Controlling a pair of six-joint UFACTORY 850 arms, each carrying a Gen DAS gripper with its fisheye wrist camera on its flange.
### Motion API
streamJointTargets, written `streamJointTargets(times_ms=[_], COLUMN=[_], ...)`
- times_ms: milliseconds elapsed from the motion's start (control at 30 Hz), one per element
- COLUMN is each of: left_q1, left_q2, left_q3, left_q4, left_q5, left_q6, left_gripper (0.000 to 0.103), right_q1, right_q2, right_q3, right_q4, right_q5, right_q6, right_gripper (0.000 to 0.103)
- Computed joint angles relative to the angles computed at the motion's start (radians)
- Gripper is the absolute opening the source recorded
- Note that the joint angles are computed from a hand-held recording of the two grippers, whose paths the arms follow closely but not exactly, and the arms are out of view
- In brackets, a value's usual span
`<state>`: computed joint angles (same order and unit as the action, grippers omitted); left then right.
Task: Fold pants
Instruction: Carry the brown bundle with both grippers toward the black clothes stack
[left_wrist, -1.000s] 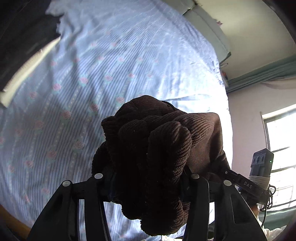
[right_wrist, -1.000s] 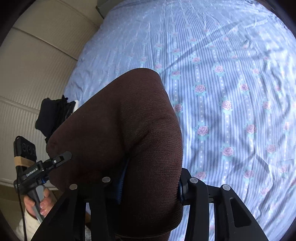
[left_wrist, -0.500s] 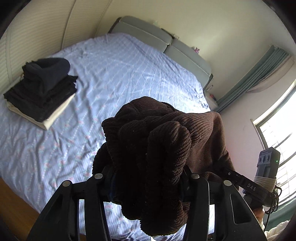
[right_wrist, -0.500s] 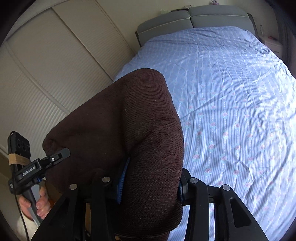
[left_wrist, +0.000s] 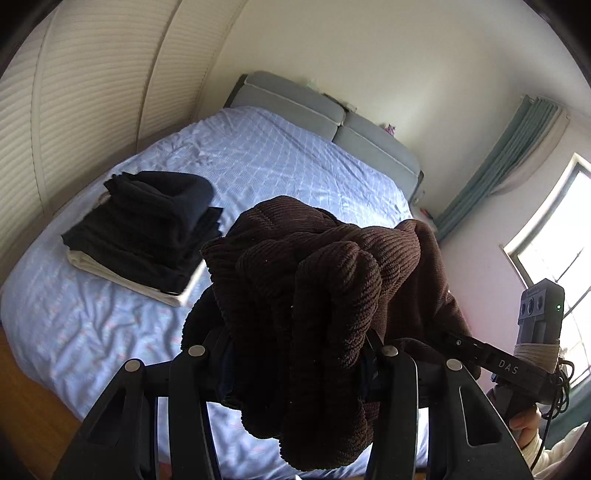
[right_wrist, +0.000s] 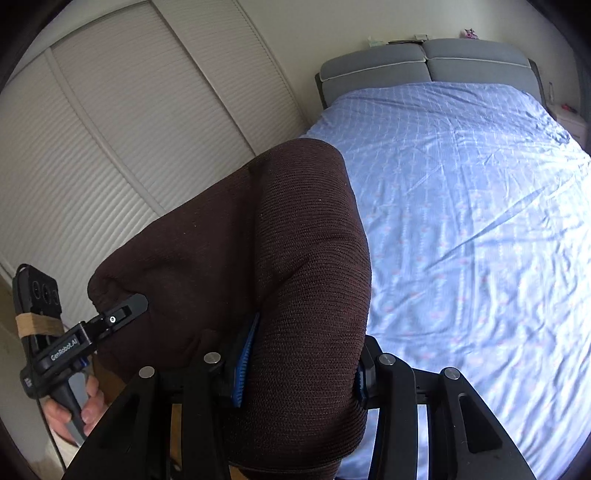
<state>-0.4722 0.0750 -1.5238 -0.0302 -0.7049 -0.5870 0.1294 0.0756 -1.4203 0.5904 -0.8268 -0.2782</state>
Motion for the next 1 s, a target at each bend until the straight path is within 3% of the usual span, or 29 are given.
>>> streamJointTargets(times_ms=[133, 300, 600, 800, 1000], left_q1=[0.135, 0.258, 0.415, 0.563, 0.68], left_q2=[0.05, 0.085, 0.061, -0.054, -0.333], left_q3=[0.036, 0.066, 0.052, -0.029, -0.325], left_q4=[-0.164, -0.311, -0.426, -0.665, -0.793], left_q5=[-0.039, -0.057, -0.09, -0.17, -0.39], left_q6=[0.201, 0.347, 0.494, 0.773, 0.894], left_gripper=[0.048, 0.048, 0.048, 0.048, 0.048], right_q1=[0.154, 0.27, 0.314, 0.39, 0.457], right_q2=[-0.028, -0.085, -0.199, -0.263, -0.413], right_q3=[-0.02, -0.104, -0.21, -0.288, -0.465], right_q4=[-0.106, -0.206, -0.13, -0.271, -0.506], right_q5=[0.08, 0.095, 0.108, 0.145, 0.162], right_q6=[0.213, 0.344, 0.308, 0.496, 0.815], right_gripper=[0.043, 0.043, 0.043, 0.043, 0.043])
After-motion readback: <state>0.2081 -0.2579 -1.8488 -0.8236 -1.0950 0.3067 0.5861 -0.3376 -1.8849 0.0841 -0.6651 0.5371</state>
